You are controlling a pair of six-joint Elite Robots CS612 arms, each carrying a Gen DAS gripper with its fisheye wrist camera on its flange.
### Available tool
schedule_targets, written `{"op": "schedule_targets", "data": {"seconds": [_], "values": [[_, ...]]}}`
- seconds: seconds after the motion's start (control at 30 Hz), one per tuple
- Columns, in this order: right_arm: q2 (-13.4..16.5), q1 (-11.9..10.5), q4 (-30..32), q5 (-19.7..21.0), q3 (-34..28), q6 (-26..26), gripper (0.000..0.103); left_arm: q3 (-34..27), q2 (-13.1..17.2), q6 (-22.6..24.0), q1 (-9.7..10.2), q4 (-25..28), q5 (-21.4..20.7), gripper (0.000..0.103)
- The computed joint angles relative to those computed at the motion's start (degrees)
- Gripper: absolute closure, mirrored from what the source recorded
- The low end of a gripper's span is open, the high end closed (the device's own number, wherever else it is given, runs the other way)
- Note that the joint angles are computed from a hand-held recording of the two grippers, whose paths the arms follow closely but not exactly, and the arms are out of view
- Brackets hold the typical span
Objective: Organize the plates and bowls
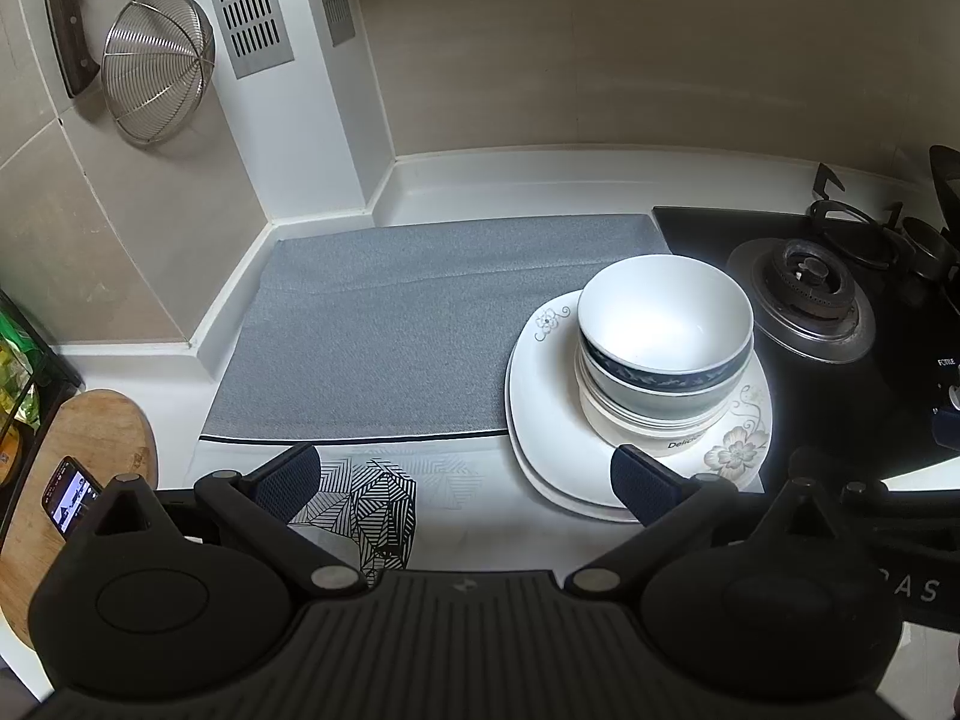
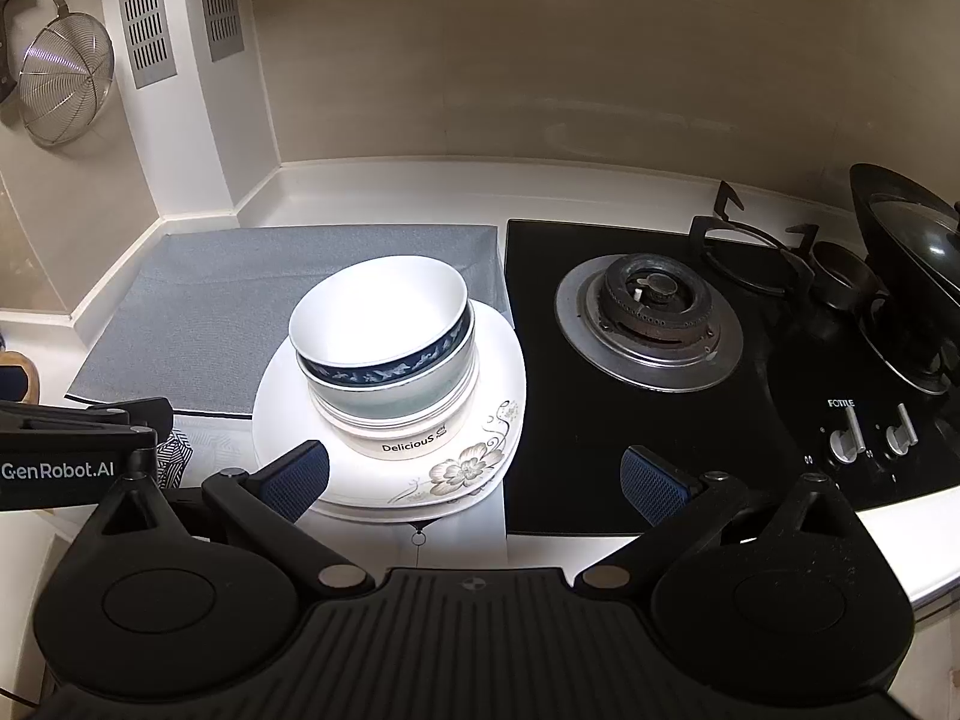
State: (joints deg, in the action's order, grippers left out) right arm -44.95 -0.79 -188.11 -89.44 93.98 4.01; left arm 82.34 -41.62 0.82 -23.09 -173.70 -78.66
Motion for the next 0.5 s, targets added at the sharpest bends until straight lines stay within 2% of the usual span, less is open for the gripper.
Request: {"op": "schedule_targets", "data": {"seconds": [0.5], "values": [[-0.1,-0.4,-0.3,0.2,0.2,0.1,0.000,0.1,0.0,0.2,-0.30,-0.6,0.5,0.000]]}}
